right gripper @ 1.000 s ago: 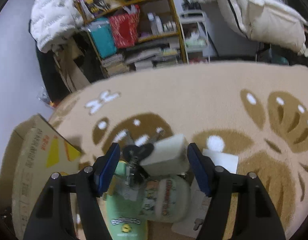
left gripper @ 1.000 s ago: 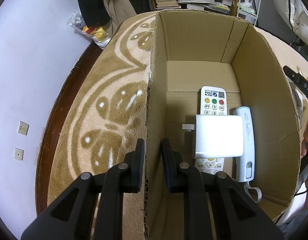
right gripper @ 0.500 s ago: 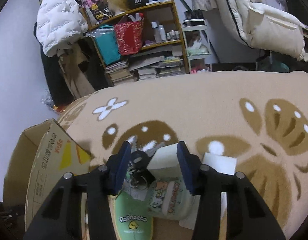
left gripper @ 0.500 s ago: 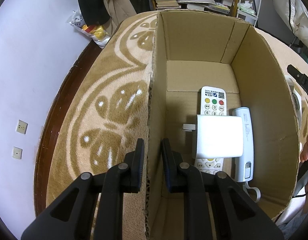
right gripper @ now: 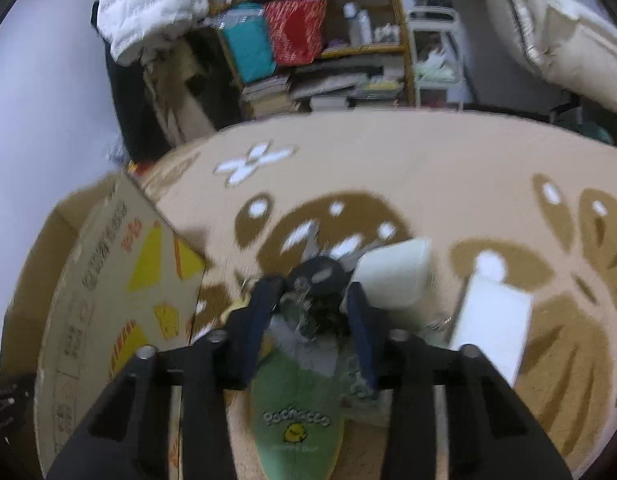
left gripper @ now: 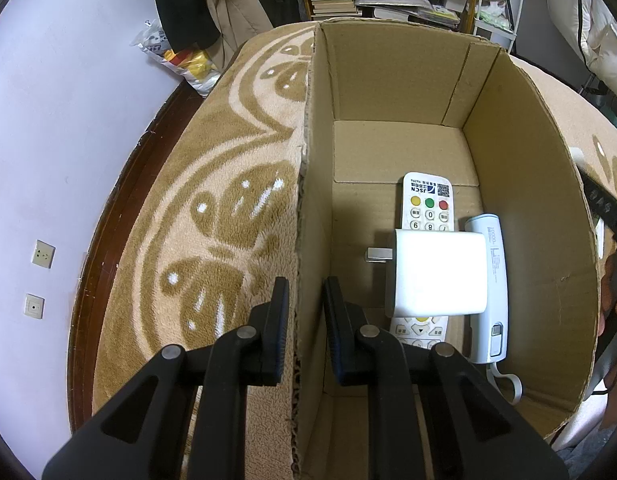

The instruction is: Organize rigid objects

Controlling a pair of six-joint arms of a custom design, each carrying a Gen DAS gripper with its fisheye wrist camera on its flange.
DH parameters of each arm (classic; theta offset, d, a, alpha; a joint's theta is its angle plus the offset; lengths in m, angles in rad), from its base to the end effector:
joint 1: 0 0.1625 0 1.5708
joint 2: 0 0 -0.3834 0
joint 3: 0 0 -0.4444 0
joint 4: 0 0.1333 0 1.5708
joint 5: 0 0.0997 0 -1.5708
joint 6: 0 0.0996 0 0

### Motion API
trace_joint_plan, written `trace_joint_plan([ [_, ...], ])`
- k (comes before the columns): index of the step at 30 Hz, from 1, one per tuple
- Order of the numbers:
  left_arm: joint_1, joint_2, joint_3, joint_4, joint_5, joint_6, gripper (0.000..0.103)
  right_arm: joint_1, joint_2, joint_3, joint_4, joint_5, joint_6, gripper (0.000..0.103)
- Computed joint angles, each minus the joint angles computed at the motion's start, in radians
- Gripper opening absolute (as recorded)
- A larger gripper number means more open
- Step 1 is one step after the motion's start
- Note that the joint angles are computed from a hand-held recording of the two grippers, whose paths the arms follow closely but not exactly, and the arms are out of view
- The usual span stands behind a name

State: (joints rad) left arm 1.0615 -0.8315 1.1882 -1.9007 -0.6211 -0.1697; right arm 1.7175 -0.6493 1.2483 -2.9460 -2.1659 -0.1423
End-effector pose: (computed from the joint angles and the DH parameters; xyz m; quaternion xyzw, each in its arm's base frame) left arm -0.1897 -0.7793 0.2300 0.1563 0.8755 -0.1410 0.4350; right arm 0.1938 -0.7814 0.1547 0.0176 -0.8917 0.3624 0.2706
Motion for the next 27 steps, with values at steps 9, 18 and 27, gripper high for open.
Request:
trace_joint_plan([
  [9, 0.0, 0.003, -0.004, 0.004, -0.005, -0.004, 0.018, 0.004, 0.069, -0.111, 0.121, -0.09, 0.008, 0.033],
  [18, 0.001, 0.001, -0.005, 0.006, -0.012, -0.005, 0.018, 0.003, 0.06, -0.08, 0.029, -0.109, 0.014, 0.017],
  [27, 0.002, 0.001, -0.005, 0.002, -0.014, -0.002, 0.018, 0.03, 0.019, -0.016, -0.119, -0.096, -0.029, 0.016],
])
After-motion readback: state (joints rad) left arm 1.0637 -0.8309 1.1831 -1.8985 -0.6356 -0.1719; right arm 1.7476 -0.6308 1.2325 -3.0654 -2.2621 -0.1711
